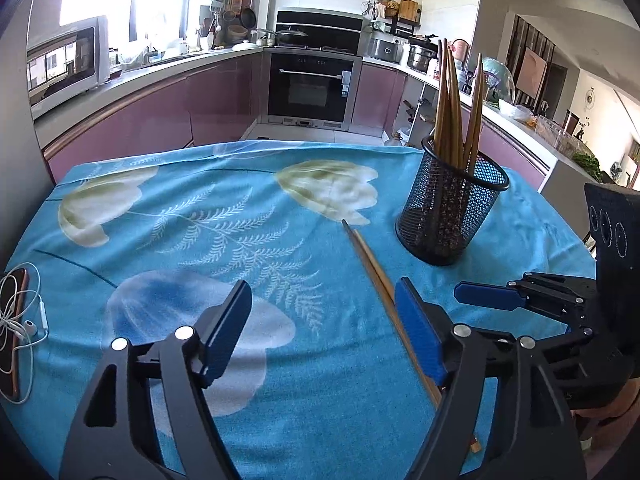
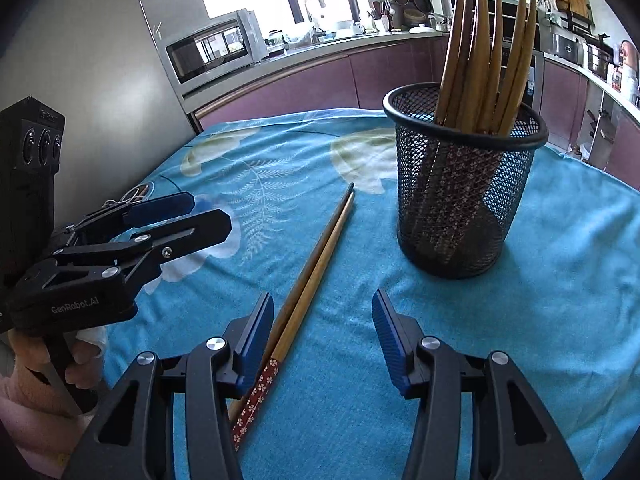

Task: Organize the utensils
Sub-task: 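Withdraw both open tools from the cup back to the remaining chopsticks, then move both open tools onto the last two chopsticks on the cloth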

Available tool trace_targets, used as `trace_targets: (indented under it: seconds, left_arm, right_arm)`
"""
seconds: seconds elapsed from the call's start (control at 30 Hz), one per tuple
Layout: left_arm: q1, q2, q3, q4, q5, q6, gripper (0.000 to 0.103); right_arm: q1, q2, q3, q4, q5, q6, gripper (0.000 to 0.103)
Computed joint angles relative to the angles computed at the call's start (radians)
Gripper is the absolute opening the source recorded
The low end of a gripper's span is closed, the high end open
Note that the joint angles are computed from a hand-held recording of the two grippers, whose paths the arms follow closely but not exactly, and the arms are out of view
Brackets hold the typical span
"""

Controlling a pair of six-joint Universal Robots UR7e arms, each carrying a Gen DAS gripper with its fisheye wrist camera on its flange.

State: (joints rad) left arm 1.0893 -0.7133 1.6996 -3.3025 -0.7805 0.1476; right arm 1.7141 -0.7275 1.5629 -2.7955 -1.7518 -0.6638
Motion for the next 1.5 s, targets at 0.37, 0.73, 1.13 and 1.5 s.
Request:
trace_targets:
  seconds: [0.37,0.73,1.13,1.5]
  left_arm:
    - [-0.004,-0.001,0.026,0.008,0.019,-0.032,0.073]
    - [-0.002,0.003,0.032,0.028,0.025,-0.055,0.073]
    - [0.001,0.000,0.037,0.040,0.022,-0.066,0.073]
    - [0.003,0.002,0.036,0.067,-0.003,-0.067,0.073]
  right_arm:
    - [-0.006,-0.003,0.015,-0.010,-0.013,0.004,0.050]
    - [-0.003,0.001,0.023,-0.020,-0.027,-0.001,0.050]
    - [0.012,0.017,0.032,-0.059,-0.072,-0.044,0.050]
    - [-0.002,-0.001,0.032,-0.038,-0.061,-0.002,0.043]
